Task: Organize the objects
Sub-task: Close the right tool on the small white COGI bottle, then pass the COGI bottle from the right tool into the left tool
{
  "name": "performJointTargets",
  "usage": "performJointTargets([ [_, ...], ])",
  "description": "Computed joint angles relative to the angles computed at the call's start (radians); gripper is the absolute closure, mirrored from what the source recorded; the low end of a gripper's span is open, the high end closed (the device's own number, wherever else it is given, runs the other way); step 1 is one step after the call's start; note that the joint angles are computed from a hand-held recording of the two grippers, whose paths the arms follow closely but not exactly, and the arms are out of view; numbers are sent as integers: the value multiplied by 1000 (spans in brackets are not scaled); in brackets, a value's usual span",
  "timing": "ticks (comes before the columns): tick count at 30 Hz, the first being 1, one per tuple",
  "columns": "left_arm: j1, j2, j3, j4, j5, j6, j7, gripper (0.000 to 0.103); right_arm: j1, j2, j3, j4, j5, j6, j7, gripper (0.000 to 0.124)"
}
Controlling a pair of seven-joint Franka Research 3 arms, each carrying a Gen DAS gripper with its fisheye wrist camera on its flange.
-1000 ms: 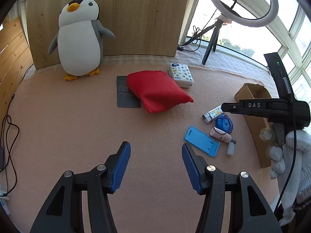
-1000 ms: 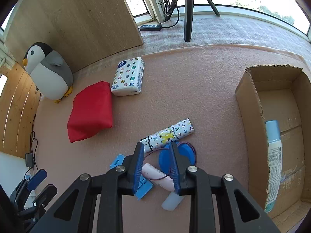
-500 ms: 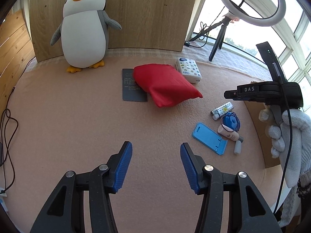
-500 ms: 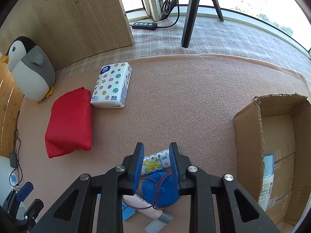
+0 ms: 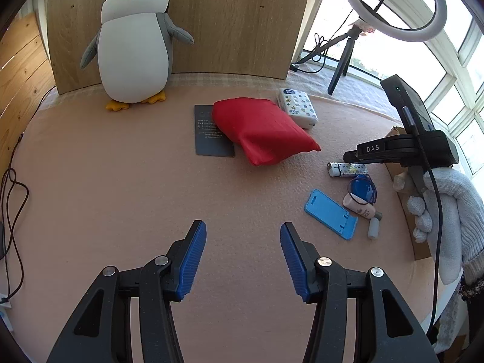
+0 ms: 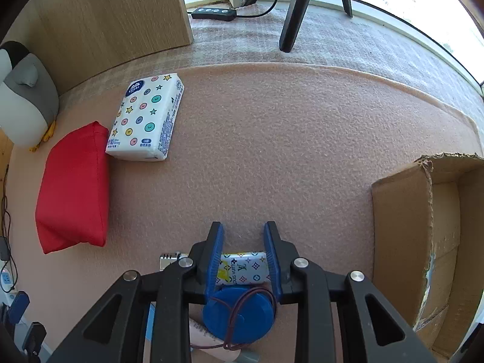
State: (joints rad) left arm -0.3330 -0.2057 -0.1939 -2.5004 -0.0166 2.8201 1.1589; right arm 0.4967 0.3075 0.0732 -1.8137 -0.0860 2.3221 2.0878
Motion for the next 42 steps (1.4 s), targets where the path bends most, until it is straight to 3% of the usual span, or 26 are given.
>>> performJointTargets([
  [13, -33, 1, 10, -6, -63, 8, 83, 48, -24, -183, 42, -251, 102, 110, 6, 97],
  [16, -35, 0, 8, -10, -67, 5, 91, 48, -22, -279, 53, -353, 73, 193, 49, 93],
  [19, -36, 5, 7, -8, -71, 0, 98, 48, -26, -370, 75, -455, 199, 254, -25, 89],
  [24, -36, 19, 3, 3, -76, 0, 108, 48, -13, -358, 99, -462, 343, 287, -94, 90],
  [33, -33, 9, 4, -8, -85, 7, 116, 48, -3, -283, 108, -404, 305, 267, -73, 95],
  [39, -26, -20, 19, -40, -89, 14, 113, 48, 16, -213, 119, -346, 386, 265, -131, 103],
  [42, -23, -30, 31, -55, -95, 15, 112, 48, 41, -184, 120, -316, 337, 281, -99, 103],
])
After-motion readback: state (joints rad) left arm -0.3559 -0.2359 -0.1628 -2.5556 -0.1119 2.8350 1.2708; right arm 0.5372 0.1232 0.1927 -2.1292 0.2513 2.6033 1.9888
